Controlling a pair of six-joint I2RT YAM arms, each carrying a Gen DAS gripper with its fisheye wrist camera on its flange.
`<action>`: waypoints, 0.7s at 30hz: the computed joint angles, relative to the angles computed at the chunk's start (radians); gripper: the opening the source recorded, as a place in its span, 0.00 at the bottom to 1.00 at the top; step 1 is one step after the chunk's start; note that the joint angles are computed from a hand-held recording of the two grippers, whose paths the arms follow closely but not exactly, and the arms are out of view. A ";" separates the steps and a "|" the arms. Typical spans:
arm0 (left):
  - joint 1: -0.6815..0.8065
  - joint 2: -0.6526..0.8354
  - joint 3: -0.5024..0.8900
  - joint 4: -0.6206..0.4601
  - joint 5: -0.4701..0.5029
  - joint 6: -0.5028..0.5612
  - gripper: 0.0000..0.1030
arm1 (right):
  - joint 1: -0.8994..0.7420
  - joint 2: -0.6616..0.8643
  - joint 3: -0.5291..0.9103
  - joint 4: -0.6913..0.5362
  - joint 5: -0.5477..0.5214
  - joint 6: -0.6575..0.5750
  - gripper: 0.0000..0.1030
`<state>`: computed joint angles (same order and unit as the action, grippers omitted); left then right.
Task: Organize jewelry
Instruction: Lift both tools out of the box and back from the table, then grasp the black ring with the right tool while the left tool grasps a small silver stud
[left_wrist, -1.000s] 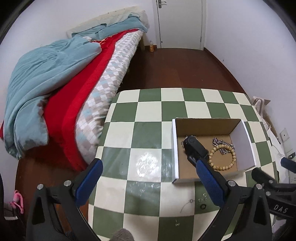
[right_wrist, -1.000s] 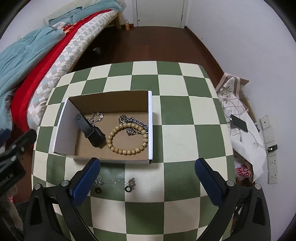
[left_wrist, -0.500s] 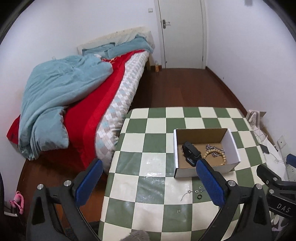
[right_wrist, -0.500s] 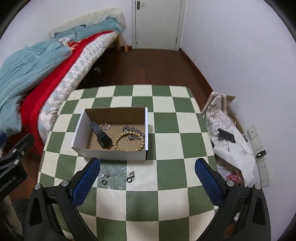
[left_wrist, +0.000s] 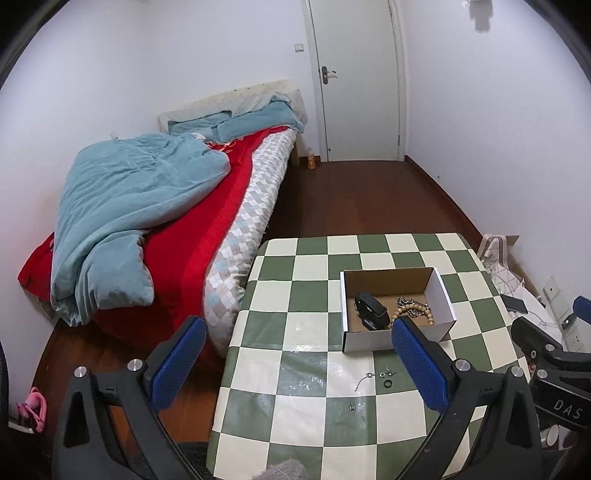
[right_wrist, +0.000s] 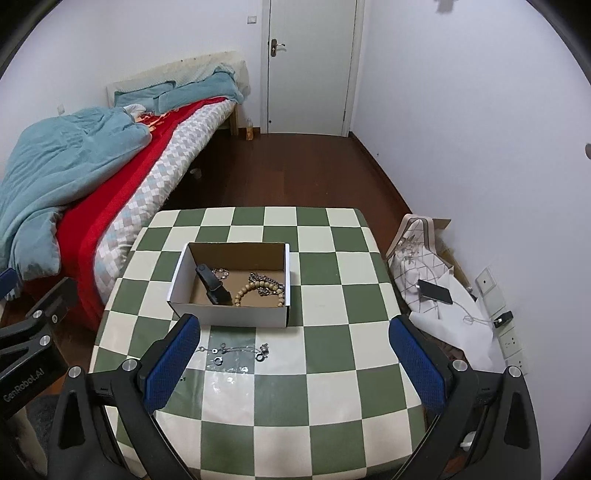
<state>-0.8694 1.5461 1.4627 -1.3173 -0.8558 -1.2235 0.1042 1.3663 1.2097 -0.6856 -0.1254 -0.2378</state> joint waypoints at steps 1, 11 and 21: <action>-0.006 -0.001 -0.007 -0.005 -0.007 -0.021 1.00 | -0.001 -0.007 -0.004 0.000 -0.004 0.000 1.00; 0.054 0.070 -0.191 -0.013 0.004 -0.186 1.00 | -0.031 0.125 -0.148 0.160 -0.057 0.011 1.00; 0.168 0.148 -0.397 0.226 0.152 -0.093 1.00 | -0.037 0.521 -0.170 0.389 -0.155 0.094 0.59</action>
